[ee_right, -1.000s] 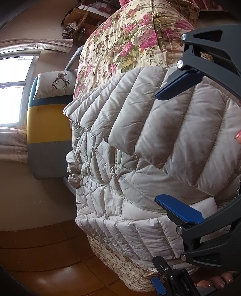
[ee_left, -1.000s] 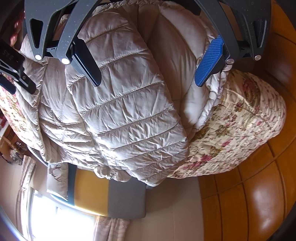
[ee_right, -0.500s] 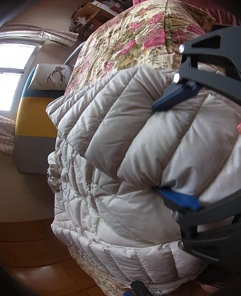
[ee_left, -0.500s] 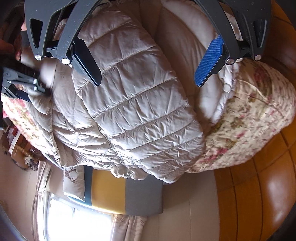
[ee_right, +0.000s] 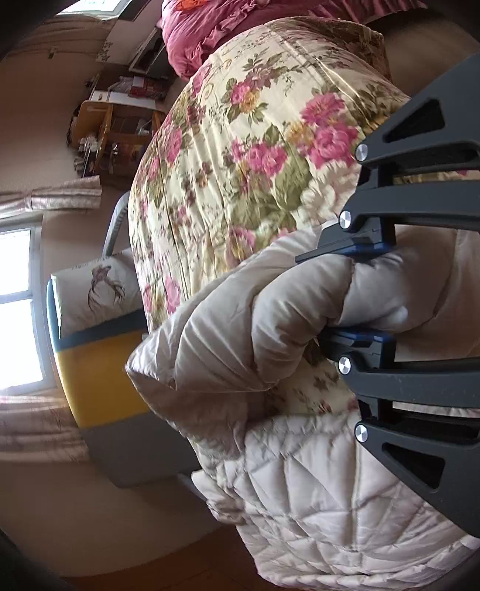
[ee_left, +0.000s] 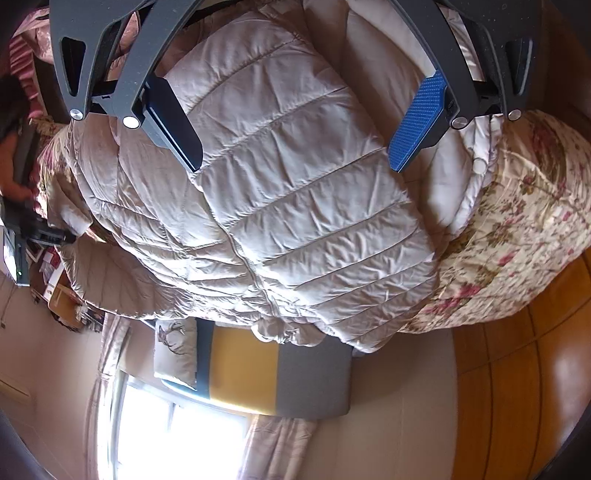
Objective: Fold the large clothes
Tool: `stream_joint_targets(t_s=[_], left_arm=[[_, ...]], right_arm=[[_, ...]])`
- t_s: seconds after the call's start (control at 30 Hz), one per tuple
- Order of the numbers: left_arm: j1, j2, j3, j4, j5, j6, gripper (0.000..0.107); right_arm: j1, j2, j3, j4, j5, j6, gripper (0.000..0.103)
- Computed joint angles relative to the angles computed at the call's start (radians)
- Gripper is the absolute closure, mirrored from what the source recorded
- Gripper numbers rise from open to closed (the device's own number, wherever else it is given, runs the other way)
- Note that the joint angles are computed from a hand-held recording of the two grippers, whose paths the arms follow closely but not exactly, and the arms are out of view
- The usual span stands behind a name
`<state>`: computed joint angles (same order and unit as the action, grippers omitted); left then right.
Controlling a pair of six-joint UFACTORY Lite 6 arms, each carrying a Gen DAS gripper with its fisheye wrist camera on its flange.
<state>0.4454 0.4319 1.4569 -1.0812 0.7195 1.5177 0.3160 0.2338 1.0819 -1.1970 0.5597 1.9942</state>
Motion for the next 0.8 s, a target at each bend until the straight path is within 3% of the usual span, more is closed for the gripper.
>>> stream_joint_targets(t_s=[0.07, 0.17, 0.33, 0.4, 0.5, 0.57, 0.67, 0.73, 0.8], left_arm=[[-0.007, 0.001, 0.002, 0.006, -0.003, 0.001, 0.007], [-0.015, 0.002, -0.001, 0.015, -0.009, -0.003, 0.007], [-0.033, 0.009, 0.004, 0.038, -0.016, -0.005, 0.007], [-0.040, 0.014, 0.006, 0.049, -0.016, -0.005, 0.007], [-0.041, 0.035, 0.027, 0.059, 0.038, 0.004, 0.007], [-0.036, 0.040, 0.028, 0.045, 0.077, 0.031, 0.007], [-0.054, 0.002, -0.023, 0.022, 0.056, 0.096, 0.007], [-0.076, -0.028, -0.066, 0.007, 0.025, 0.153, 0.007], [-0.099, -0.053, -0.102, -0.002, -0.010, 0.201, 0.007]], right_arm=[[-0.064, -0.008, -0.023, -0.044, -0.038, 0.021, 0.068], [-0.147, -0.015, -0.041, -0.103, -0.081, 0.056, 0.053], [-0.263, -0.056, -0.061, -0.128, -0.058, 0.082, 0.017], [-0.294, -0.084, -0.068, -0.104, -0.026, 0.064, 0.014], [-0.290, -0.170, -0.107, -0.079, 0.133, 0.119, 0.008], [-0.235, -0.241, -0.150, -0.093, 0.256, 0.209, 0.004], [-0.088, -0.269, -0.148, -0.113, 0.405, 0.250, 0.002], [0.001, -0.223, -0.104, -0.133, 0.407, 0.245, 0.002], [0.062, -0.117, -0.009, -0.153, 0.329, 0.219, 0.002]])
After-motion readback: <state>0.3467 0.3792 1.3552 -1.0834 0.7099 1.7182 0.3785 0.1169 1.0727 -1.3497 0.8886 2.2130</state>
